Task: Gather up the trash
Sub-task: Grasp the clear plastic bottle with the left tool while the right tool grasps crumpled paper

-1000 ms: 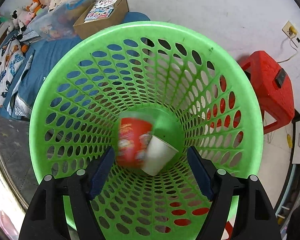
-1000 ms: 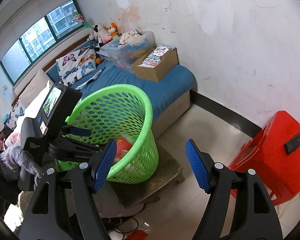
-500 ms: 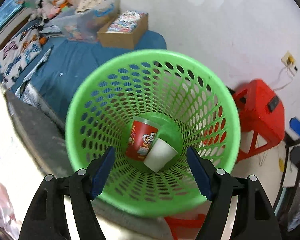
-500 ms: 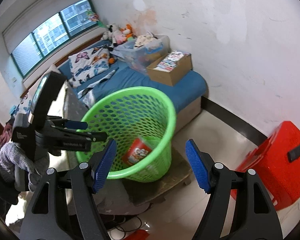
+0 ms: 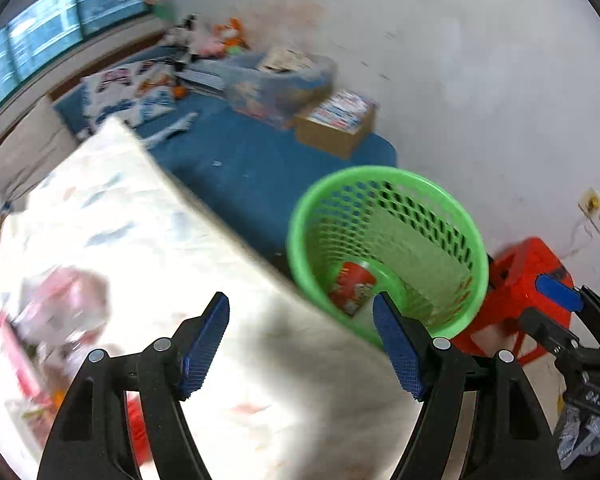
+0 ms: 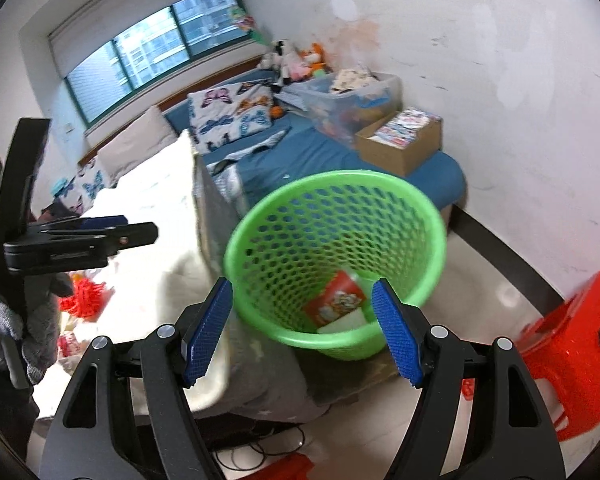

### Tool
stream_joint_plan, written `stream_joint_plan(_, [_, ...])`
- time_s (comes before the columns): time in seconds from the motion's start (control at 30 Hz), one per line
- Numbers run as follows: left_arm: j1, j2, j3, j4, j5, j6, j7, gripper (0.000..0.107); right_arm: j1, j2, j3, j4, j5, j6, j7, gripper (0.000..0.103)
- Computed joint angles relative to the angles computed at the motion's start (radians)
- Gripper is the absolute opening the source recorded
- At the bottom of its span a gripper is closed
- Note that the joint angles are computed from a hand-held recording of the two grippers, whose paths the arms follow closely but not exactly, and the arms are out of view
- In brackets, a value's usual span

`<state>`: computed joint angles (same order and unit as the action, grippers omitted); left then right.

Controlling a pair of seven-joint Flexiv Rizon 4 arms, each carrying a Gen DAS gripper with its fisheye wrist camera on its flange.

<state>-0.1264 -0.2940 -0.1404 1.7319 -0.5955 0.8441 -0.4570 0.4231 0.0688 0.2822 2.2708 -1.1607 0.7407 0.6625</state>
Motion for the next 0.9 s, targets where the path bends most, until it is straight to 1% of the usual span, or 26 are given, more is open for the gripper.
stream_joint_plan(0.2, [0.064, 0.020, 0.033, 0.014, -0.071, 0.044, 0.002, 0.072, 0.005, -0.071, -0.030, -0.077, -0.062, 0.056, -0.047, 0.073])
stream_joint_plan(0.3, [0.092, 0.022, 0.044, 0.019, -0.104, 0.094, 0.006, 0.073, 0.008, -0.104, -0.047, -0.113, -0.083, 0.092, -0.073, 0.073])
stream_joint_plan(0.37, [0.113, 0.023, 0.051, 0.027, -0.127, 0.130, 0.015, 0.074, 0.016, -0.123, -0.052, -0.135, -0.091, 0.098, -0.084, 0.073])
stream_joint_plan(0.43, [0.134, 0.019, 0.059, 0.027, -0.144, 0.164, 0.012, 0.079, 0.021, -0.143, -0.062, -0.157, -0.103, 0.117, -0.098, 0.073])
stream_joint_plan(0.63, [0.186, -0.002, 0.067, 0.035, -0.161, 0.268, -0.005, 0.082, 0.045, -0.214, -0.089, -0.231, -0.126, 0.160, -0.135, 0.073])
stream_joint_plan(0.77, [0.219, -0.034, 0.079, 0.014, -0.120, 0.250, -0.053, 0.083, 0.065, -0.256, -0.107, -0.278, -0.133, 0.190, -0.167, 0.073])
stream_joint_plan(0.8, [0.229, -0.034, 0.078, 0.025, -0.118, 0.256, -0.048, 0.086, 0.069, -0.266, -0.112, -0.290, -0.134, 0.199, -0.173, 0.073])
stream_joint_plan(0.9, [0.239, -0.062, 0.084, 0.007, -0.079, 0.241, -0.102, 0.086, 0.082, -0.289, -0.125, -0.317, -0.133, 0.221, -0.195, 0.073])
